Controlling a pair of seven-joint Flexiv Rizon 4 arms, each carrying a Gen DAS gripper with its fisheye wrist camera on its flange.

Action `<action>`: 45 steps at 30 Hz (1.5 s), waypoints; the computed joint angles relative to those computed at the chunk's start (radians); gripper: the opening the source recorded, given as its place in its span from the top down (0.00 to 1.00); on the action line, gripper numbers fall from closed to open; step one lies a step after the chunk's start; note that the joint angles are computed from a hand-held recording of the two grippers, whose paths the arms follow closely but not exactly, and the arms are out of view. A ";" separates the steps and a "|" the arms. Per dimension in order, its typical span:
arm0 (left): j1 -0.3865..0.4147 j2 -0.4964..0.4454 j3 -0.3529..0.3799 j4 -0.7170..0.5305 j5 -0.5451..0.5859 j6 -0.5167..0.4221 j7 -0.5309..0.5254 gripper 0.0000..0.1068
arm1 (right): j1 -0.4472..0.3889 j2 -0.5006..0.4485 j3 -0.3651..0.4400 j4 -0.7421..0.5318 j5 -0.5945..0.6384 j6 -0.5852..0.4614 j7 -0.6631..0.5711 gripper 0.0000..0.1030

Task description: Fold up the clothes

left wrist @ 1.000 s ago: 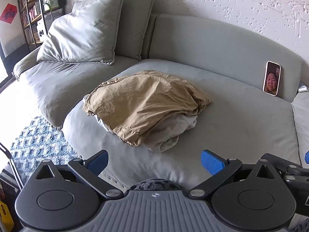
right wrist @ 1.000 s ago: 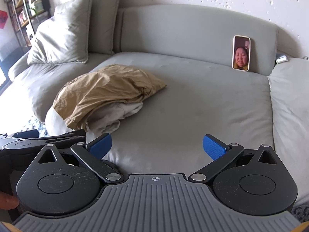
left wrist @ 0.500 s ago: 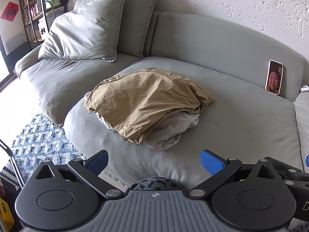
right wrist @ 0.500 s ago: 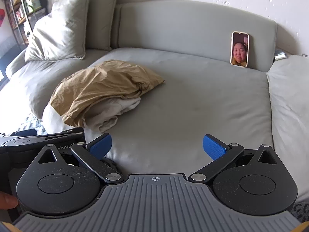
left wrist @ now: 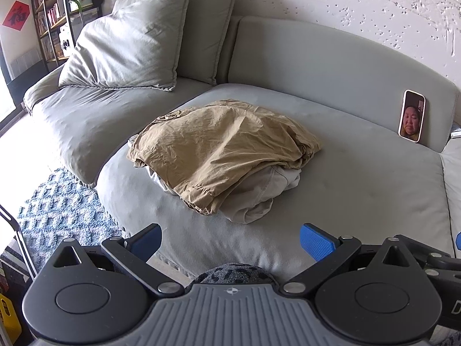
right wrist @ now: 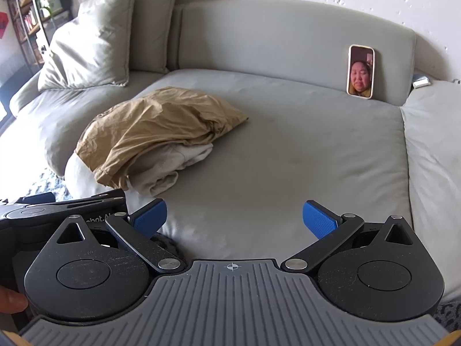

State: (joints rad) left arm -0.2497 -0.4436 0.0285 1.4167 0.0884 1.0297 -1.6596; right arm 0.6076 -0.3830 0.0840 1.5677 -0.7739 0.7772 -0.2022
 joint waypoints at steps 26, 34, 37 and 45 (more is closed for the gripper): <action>0.013 -0.012 -0.003 -0.009 -0.020 -0.019 0.000 0.04 | 0.004 -0.018 -0.001 -0.021 0.012 -0.012 -0.017 0.00; 0.041 -0.022 0.017 0.003 -0.043 -0.005 -0.033 0.04 | 0.018 -0.069 -0.031 -0.069 -0.026 0.024 -0.042 0.00; 0.043 -0.026 0.047 0.008 -0.021 0.015 -0.098 0.04 | 0.022 -0.100 -0.051 -0.093 -0.047 0.065 -0.033 0.00; 0.048 -0.048 0.131 -0.008 0.052 0.032 -0.285 0.04 | 0.025 -0.246 -0.112 -0.215 -0.059 0.268 -0.088 0.00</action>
State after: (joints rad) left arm -0.2017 -0.4920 0.1594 1.4087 0.1406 1.0613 -1.9443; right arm 0.6324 -0.6291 -0.0280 1.3524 -0.8327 1.0454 -0.2900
